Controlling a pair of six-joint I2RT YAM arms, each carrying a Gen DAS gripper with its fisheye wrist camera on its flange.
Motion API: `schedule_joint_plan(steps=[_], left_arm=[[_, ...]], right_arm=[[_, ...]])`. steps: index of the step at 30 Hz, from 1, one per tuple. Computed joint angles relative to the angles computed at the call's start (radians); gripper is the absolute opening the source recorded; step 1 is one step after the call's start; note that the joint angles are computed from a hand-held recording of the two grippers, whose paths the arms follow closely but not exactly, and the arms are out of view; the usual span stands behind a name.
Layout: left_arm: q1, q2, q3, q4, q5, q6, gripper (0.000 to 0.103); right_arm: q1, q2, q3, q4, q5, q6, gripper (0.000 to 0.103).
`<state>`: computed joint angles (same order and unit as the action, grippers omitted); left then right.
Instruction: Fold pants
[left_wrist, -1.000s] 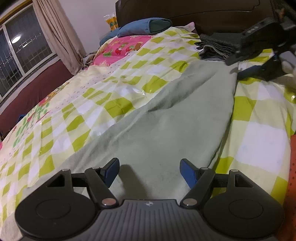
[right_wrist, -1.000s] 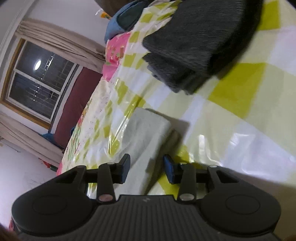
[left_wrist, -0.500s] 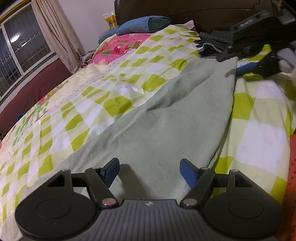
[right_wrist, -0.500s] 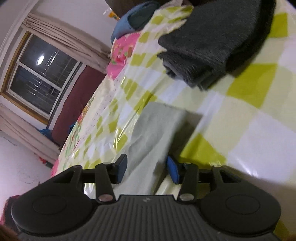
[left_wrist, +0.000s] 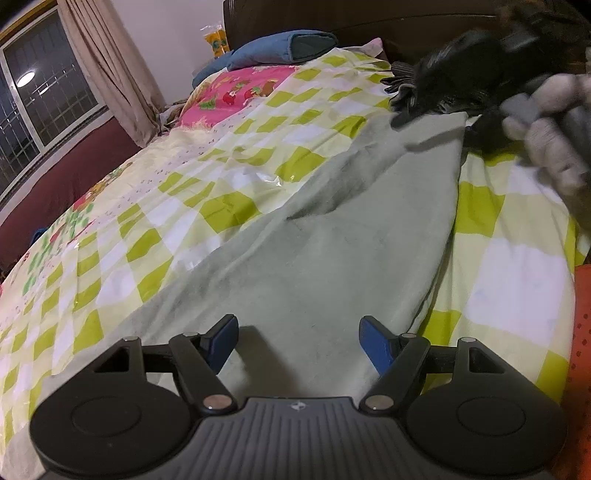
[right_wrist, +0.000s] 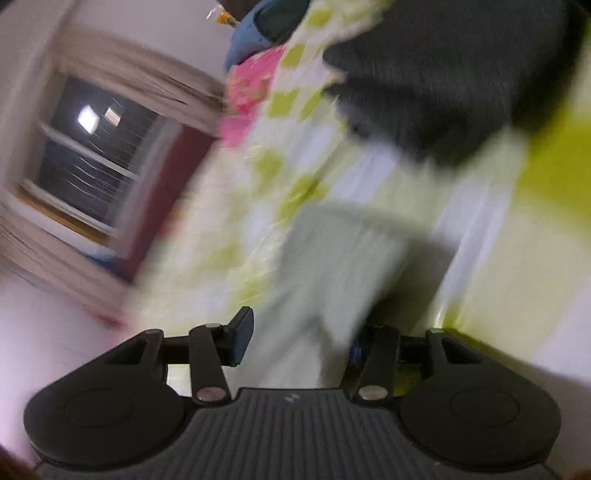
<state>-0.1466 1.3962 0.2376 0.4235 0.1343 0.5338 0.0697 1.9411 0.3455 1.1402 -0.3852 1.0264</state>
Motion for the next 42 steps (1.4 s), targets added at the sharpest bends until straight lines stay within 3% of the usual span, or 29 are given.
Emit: schedule_joint_plan(steps=[1,3,5,7,10,11,14,17,20,23,28,32,36,42], left_arm=[[0.004,0.005,0.002,0.0,0.007,-0.004,0.086],[0.008,0.022,0.011,0.004,0.023,-0.025,0.086],[-0.005,0.033,0.015,0.009,0.012,-0.032,0.086],[-0.016,0.019,0.008,0.009,0.002,-0.023,0.086],[-0.02,0.007,0.01,-0.003,0.007,-0.028,0.086],[-0.019,0.004,0.014,-0.009,0.017,-0.034,0.086],[-0.031,0.021,0.018,0.009,0.033,-0.046,0.086],[-0.056,0.032,0.016,0.025,0.017,-0.047,0.086],[-0.05,0.031,0.008,0.025,0.027,-0.036,0.086],[-0.025,0.044,0.012,0.026,0.052,-0.053,0.088],[-0.001,0.058,0.03,0.003,0.08,-0.079,0.089],[0.025,0.026,0.018,-0.018,0.102,-0.053,0.089],[0.158,-0.067,-0.007,-0.112,0.183,0.03,0.089],[0.579,-0.231,-0.007,-0.358,0.375,0.251,0.089]], right_arm=[[-0.008,0.056,-0.025,0.12,-0.042,0.042,0.05],[0.04,0.052,-0.013,0.057,0.03,-0.057,0.041],[0.07,0.081,0.033,0.005,0.091,-0.099,0.024],[0.048,0.127,0.058,0.047,0.054,-0.026,0.005],[0.0,0.152,0.001,0.248,-0.001,0.103,0.005],[-0.008,0.114,-0.024,0.258,0.008,0.097,0.005],[-0.036,0.042,-0.04,0.218,0.008,0.09,0.005],[-0.02,-0.036,-0.028,0.068,0.041,0.026,0.005],[0.038,-0.154,0.008,-0.137,0.119,-0.095,0.005],[0.106,-0.25,0.041,-0.254,0.194,-0.206,0.005],[0.362,-0.366,0.132,-0.474,0.526,-0.577,0.005],[0.573,-0.316,0.235,-0.542,0.726,-0.88,0.005],[0.751,-0.191,0.363,-0.572,0.795,-1.101,0.005],[0.902,0.04,0.675,-0.735,0.778,-1.205,0.005]])
